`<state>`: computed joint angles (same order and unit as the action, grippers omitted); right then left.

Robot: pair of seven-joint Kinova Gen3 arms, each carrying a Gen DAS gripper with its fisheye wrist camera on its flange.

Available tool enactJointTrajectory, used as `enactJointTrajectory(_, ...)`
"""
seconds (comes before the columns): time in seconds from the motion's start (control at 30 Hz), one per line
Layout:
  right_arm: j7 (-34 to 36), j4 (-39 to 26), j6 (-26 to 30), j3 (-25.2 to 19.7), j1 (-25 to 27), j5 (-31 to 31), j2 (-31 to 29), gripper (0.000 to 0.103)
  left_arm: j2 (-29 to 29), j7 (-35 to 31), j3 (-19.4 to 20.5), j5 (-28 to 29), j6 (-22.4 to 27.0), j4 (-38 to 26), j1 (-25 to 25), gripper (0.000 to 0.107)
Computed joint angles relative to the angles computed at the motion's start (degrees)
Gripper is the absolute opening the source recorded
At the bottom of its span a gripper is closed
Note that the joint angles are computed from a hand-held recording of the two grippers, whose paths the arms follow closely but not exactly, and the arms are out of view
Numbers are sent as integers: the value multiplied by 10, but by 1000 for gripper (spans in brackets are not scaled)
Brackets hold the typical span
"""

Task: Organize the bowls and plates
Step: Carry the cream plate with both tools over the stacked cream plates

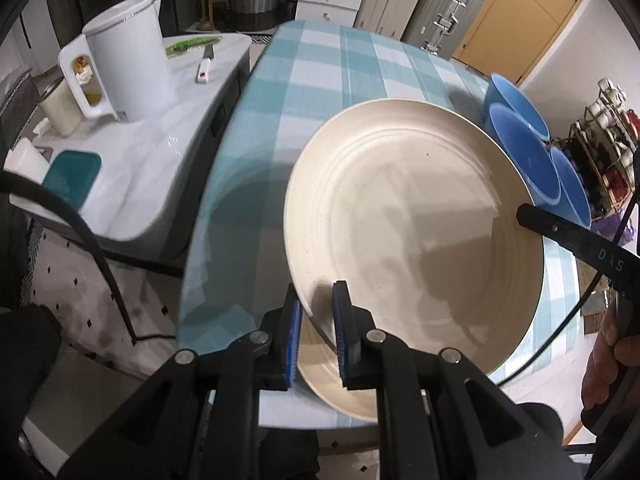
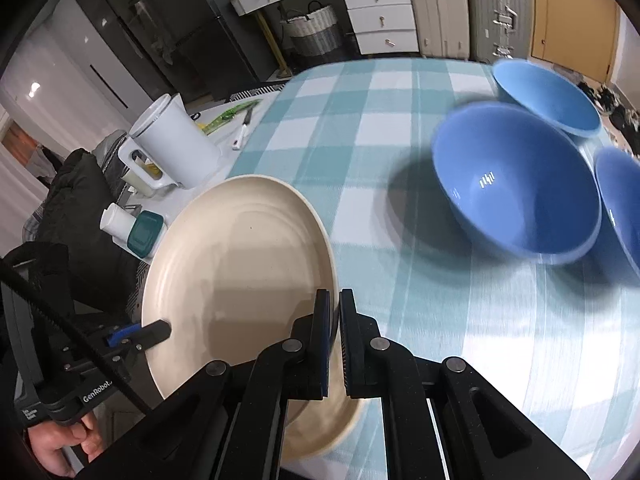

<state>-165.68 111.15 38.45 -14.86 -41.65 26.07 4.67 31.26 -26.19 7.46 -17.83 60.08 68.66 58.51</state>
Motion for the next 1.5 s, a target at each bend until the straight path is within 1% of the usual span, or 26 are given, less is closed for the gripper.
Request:
enactJointTrajectory(0.13, -47, 45, -30, -5, -7, 8, -7, 5, 8, 12, 2, 0, -3, 9, 15, 13)
enactJointTrajectory(0.3, -84, 78, -58, -7, -14, 23, -3, 5, 20, 17, 1, -5, 8, 5, 31, 13)
enactJointTrajectory(0.47, -105, 82, -67, -3, -25, 45, 7, 5, 19, 26, -1, -4, -2, 21, 32, 13)
enactJointTrajectory(0.57, -128, 88, -74, 1, -31, 58, 6, 5, 11, 31, 1, 0, -28, 41, 26, 13)
enactJointTrajectory(0.63, -139, 97, -88, 2, -30, 60, 1, 5, 14, 23, 4, 0, -23, 37, 24, 14)
enactJointTrajectory(0.87, -164, 92, -60, -7, -46, 86, 5, 5, 17, 23, 0, -14, 0, 24, 38, 14)
enactJointTrajectory(0.97, -176, 92, -50, -10, -54, 95, 7, 5, 22, 18, 1, -19, 19, 12, 44, 14)
enactJointTrajectory(1.07, -194, 75, -7, -17, -75, 115, 20, 5, 30, 14, -1, -25, 41, -5, 51, 15)
enactJointTrajectory(1.13, -201, 69, 6, -18, -86, 124, 24, 5, 37, 10, -3, -30, 61, -18, 56, 16)
enactJointTrajectory(1.2, -201, 69, 6, -17, -89, 123, 25, 5, 50, 6, -7, -38, 92, -41, 65, 17)
enactJointTrajectory(1.27, -195, 63, 13, -17, -92, 119, 31, 5, 59, -2, -7, -38, 107, -53, 66, 17)
enactJointTrajectory(1.37, -195, 66, 9, -13, -93, 117, 29, 5, 69, -9, -10, -40, 125, -67, 72, 18)
enactJointTrajectory(1.43, -197, 70, 5, -10, -90, 115, 27, 5, 73, -11, -13, -43, 128, -71, 76, 17)
enactJointTrajectory(1.5, -198, 75, 0, -9, -87, 112, 24, 5, 67, -6, -14, -41, 110, -59, 76, 17)
